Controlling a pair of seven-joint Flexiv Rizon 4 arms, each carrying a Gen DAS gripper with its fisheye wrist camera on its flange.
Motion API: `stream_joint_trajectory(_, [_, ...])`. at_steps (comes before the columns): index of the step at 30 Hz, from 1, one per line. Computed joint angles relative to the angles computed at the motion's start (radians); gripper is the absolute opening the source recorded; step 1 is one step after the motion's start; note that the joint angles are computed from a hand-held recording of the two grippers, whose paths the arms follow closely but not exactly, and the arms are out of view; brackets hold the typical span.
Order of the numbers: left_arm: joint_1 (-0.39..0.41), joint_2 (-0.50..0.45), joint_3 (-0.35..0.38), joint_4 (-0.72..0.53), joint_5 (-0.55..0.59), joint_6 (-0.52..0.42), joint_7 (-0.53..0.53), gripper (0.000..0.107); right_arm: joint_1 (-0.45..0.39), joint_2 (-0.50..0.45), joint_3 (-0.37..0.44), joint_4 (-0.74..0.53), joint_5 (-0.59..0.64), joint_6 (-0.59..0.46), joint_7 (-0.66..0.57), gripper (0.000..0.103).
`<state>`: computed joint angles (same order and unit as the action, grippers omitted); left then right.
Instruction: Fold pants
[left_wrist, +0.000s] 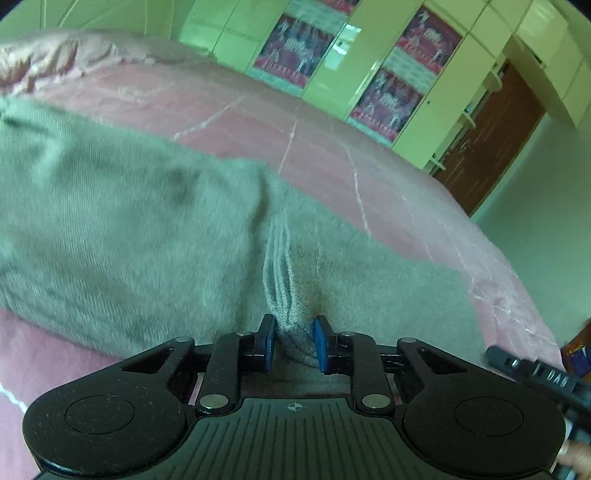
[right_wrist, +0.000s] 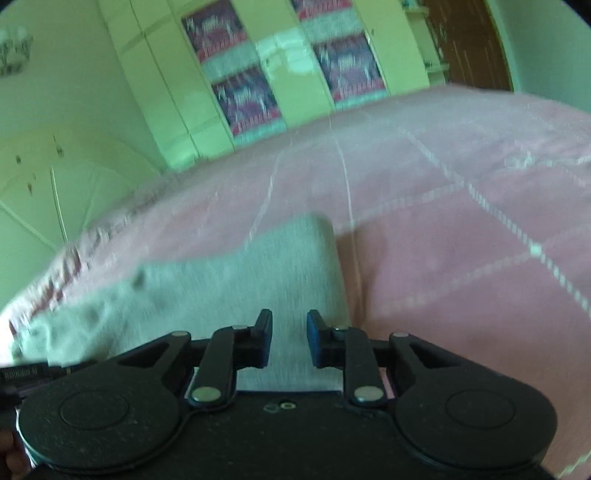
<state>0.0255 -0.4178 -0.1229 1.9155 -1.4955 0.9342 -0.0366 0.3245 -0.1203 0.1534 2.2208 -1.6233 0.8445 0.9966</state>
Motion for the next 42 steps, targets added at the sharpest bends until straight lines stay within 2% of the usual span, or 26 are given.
stream_joint_trajectory(3, [-0.016, 0.008, -0.006, -0.018, -0.083, 0.056, 0.110, 0.024, -0.016, 0.005, -0.019, -0.029, -0.005, -0.015, -0.071, 0.013])
stream_joint_trajectory(9, [-0.051, -0.066, -0.031, -0.138, -0.056, 0.137, 0.079, 0.024, -0.061, -0.076, -0.069, -0.138, 0.019, 0.021, -0.196, 0.013])
stream_joint_trajectory(11, [-0.065, -0.112, -0.034, -0.183, 0.050, 0.168, 0.005, 0.024, -0.067, -0.119, -0.079, -0.171, 0.055, 0.047, -0.241, 0.013])
stream_joint_trajectory(12, [-0.078, -0.138, -0.018, -0.199, 0.163, 0.192, -0.071, 0.024, -0.070, -0.146, -0.084, -0.186, 0.096, 0.068, -0.280, 0.013])
stream_joint_trajectory(13, [-0.084, -0.161, -0.008, -0.206, 0.227, 0.192, -0.118, 0.025, -0.080, -0.182, -0.084, -0.202, 0.180, 0.117, -0.341, 0.013])
stream_joint_trajectory(14, [-0.067, -0.167, -0.031, -0.205, 0.226, 0.200, -0.109, 0.025, -0.093, -0.211, -0.090, -0.207, 0.238, 0.182, -0.374, 0.013])
stream_joint_trajectory(16, [-0.043, -0.156, -0.061, -0.190, 0.225, 0.208, -0.075, 0.025, -0.065, -0.202, -0.116, -0.199, 0.213, 0.170, -0.329, 0.012])
stream_joint_trajectory(18, [-0.005, -0.136, -0.081, -0.177, 0.235, 0.177, -0.095, 0.026, -0.053, -0.159, -0.127, -0.168, 0.112, 0.162, -0.207, 0.017])
stream_joint_trajectory(19, [0.016, -0.120, -0.092, -0.164, 0.222, 0.160, -0.085, 0.030, -0.046, -0.136, -0.121, -0.151, 0.058, 0.134, -0.149, 0.022])
stream_joint_trajectory(20, [0.043, -0.098, -0.104, -0.142, 0.184, 0.136, -0.041, 0.037, -0.037, -0.108, -0.105, -0.128, 0.028, 0.091, -0.114, 0.022])
stream_joint_trajectory(22, [0.080, -0.045, -0.112, -0.090, 0.024, 0.107, 0.103, 0.087, -0.035, -0.063, -0.075, -0.082, -0.049, 0.054, -0.037, 0.023])
stream_joint_trajectory(24, [0.109, 0.002, -0.085, -0.044, -0.101, 0.043, 0.228, 0.092, -0.015, -0.036, -0.034, -0.042, -0.064, -0.011, -0.009, 0.025])
stream_joint_trajectory(26, [0.136, 0.030, -0.039, -0.017, -0.113, -0.033, 0.251, 0.092, 0.003, -0.022, -0.006, -0.016, -0.051, -0.050, 0.010, 0.027])
stream_joint_trajectory(28, [0.150, 0.030, 0.000, -0.018, -0.157, -0.065, 0.277, 0.092, 0.021, -0.016, 0.013, 0.001, -0.009, -0.070, 0.032, 0.027])
stream_joint_trajectory(30, [0.166, -0.007, 0.034, -0.056, -0.151, -0.082, 0.211, 0.092, 0.024, -0.016, 0.013, 0.001, 0.011, -0.045, 0.042, 0.027])
stream_joint_trajectory(31, [0.172, -0.036, 0.044, -0.087, -0.138, -0.068, 0.141, 0.092, 0.029, -0.016, 0.015, -0.003, 0.026, -0.048, 0.024, 0.027])
stream_joint_trajectory(35, [0.264, -0.179, 0.026, -0.230, -0.072, -0.124, -0.248, 0.091, 0.040, -0.018, 0.010, -0.028, 0.024, -0.049, -0.034, 0.032])
stream_joint_trajectory(37, [0.303, -0.249, 0.001, -0.301, -0.033, -0.151, -0.395, 0.091, 0.052, -0.024, 0.014, -0.040, 0.034, -0.060, -0.050, 0.034])
stream_joint_trajectory(40, [0.353, -0.330, -0.054, -0.379, -0.032, -0.192, -0.467, 0.088, 0.068, -0.033, 0.017, -0.052, 0.049, -0.067, -0.069, 0.034])
stream_joint_trajectory(42, [0.367, -0.367, -0.085, -0.423, -0.036, -0.196, -0.478, 0.088, 0.076, -0.040, 0.017, -0.061, 0.065, -0.071, -0.085, 0.034])
